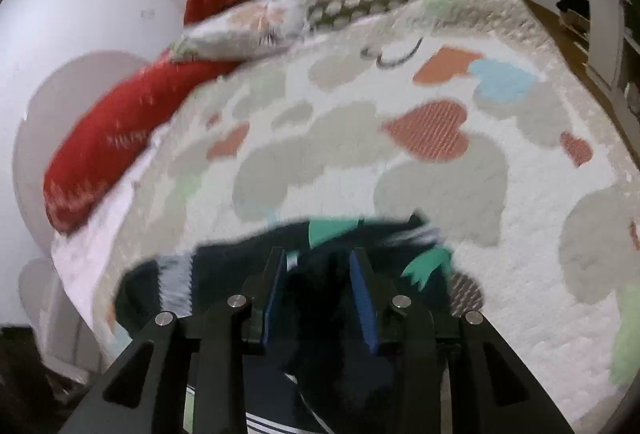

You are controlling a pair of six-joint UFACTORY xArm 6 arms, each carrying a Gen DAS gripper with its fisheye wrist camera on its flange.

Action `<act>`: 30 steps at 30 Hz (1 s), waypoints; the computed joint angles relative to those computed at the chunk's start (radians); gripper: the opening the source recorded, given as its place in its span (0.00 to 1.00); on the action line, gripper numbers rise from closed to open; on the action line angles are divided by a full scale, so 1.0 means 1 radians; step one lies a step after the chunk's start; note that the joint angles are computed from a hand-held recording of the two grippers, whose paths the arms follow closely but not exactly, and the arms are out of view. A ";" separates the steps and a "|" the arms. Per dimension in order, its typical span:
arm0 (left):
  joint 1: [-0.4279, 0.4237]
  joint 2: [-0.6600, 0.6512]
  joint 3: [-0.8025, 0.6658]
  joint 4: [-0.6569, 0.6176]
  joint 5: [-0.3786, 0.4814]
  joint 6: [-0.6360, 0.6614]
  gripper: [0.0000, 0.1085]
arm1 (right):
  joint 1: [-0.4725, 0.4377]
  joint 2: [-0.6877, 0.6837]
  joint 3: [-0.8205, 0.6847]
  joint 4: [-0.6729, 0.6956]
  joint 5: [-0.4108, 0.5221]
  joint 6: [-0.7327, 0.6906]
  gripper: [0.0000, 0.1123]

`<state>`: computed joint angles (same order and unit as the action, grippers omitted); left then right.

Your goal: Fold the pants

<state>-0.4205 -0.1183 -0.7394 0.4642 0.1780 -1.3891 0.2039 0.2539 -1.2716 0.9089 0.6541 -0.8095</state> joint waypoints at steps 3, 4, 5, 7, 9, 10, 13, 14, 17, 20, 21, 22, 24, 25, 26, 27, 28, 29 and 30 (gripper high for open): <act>0.011 -0.012 0.017 -0.015 -0.008 0.005 0.57 | 0.030 0.074 -0.021 -0.115 0.042 0.052 0.50; 0.020 -0.025 0.028 0.010 -0.006 -0.021 0.57 | 0.045 0.063 0.004 -0.125 -0.004 0.014 0.50; 0.029 -0.036 0.037 0.035 -0.003 -0.048 0.57 | 0.060 0.037 0.036 -0.133 -0.050 -0.015 0.51; 0.057 -0.067 0.066 0.093 -0.003 -0.121 0.57 | 0.062 0.009 0.055 -0.144 -0.056 -0.013 0.51; 0.089 -0.094 0.097 0.174 -0.002 -0.232 0.63 | 0.050 -0.028 0.072 -0.089 -0.041 -0.052 0.51; 0.108 -0.108 0.113 0.240 0.006 -0.322 0.67 | 0.048 -0.045 0.080 -0.075 -0.041 -0.062 0.51; 0.149 -0.113 0.145 0.313 -0.002 -0.437 0.68 | 0.042 -0.082 0.080 -0.059 -0.011 -0.070 0.51; 0.156 -0.105 0.150 0.314 -0.013 -0.450 0.67 | 0.042 -0.082 0.064 -0.061 0.019 -0.066 0.51; 0.190 -0.072 0.171 0.339 -0.095 -0.476 0.58 | 0.064 -0.072 0.009 -0.098 0.119 -0.023 0.53; 0.191 -0.079 0.175 0.382 -0.077 -0.490 0.44 | 0.114 -0.032 -0.059 -0.161 0.207 0.040 0.55; 0.199 -0.086 0.184 0.402 -0.090 -0.504 0.43 | 0.134 -0.020 -0.077 -0.183 0.224 0.058 0.55; 0.217 -0.092 0.197 0.441 -0.122 -0.541 0.43 | 0.160 -0.009 -0.096 -0.207 0.240 0.076 0.56; 0.258 -0.102 0.220 0.538 -0.189 -0.639 0.43 | 0.213 0.029 -0.149 -0.248 0.288 0.104 0.58; 0.273 -0.108 0.224 0.599 -0.206 -0.698 0.43 | 0.241 0.049 -0.173 -0.271 0.299 0.126 0.58; 0.286 -0.120 0.229 0.671 -0.216 -0.765 0.43 | 0.274 0.075 -0.203 -0.308 0.304 0.164 0.58; 0.287 -0.140 0.241 0.701 -0.211 -0.790 0.43 | 0.296 0.092 -0.219 -0.334 0.302 0.190 0.59; 0.282 -0.151 0.245 0.705 -0.200 -0.791 0.43 | 0.322 0.116 -0.243 -0.371 0.299 0.226 0.60; 0.278 -0.166 0.253 0.722 -0.187 -0.802 0.43 | 0.349 0.144 -0.274 -0.419 0.298 0.270 0.63; 0.277 -0.177 0.259 0.724 -0.179 -0.801 0.43 | 0.367 0.167 -0.301 -0.455 0.303 0.303 0.67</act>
<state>-0.1435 -0.2957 -0.4800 1.1885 -0.0010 -2.1902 0.5710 0.4211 -1.5726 0.4536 0.9567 -0.5067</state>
